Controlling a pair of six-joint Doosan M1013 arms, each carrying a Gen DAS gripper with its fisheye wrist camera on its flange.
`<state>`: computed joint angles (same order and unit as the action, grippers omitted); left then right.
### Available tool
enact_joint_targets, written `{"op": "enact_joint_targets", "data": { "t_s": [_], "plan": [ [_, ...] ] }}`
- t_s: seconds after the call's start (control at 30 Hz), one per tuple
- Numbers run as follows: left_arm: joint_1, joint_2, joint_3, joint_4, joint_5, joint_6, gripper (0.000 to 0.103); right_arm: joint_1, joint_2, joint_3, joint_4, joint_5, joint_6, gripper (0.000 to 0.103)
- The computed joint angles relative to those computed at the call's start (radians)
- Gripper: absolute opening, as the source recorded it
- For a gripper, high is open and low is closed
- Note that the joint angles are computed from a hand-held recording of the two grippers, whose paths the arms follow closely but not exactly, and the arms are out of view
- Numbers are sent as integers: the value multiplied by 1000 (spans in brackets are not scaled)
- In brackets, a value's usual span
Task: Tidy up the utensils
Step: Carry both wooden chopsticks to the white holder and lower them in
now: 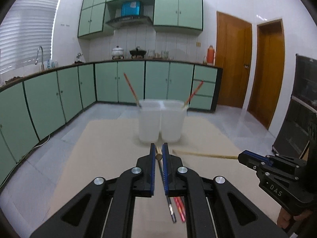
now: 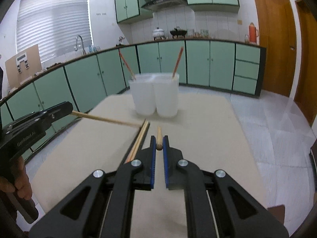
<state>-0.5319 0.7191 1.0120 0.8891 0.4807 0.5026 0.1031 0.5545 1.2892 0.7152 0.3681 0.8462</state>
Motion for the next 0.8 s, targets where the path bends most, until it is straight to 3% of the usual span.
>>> {"op": "enact_joint_targets", "data": {
  "t_s": [0.17,0.43,0.6,0.8],
  "plan": [
    [13,7,-47,-29,-19,38,7,-12,13,-68,71,38,-68,6],
    [35,36,-141,-190,-21,197,7,-24,67,-238,43,172,-28,6],
    [41,39,-172,-248,-23,261,7,-25,98,-327,-10,237,8,6],
    [45,41,-205,-259,-30,288,7,-37,130,-422,47,276,-3,6]
  ]
}}
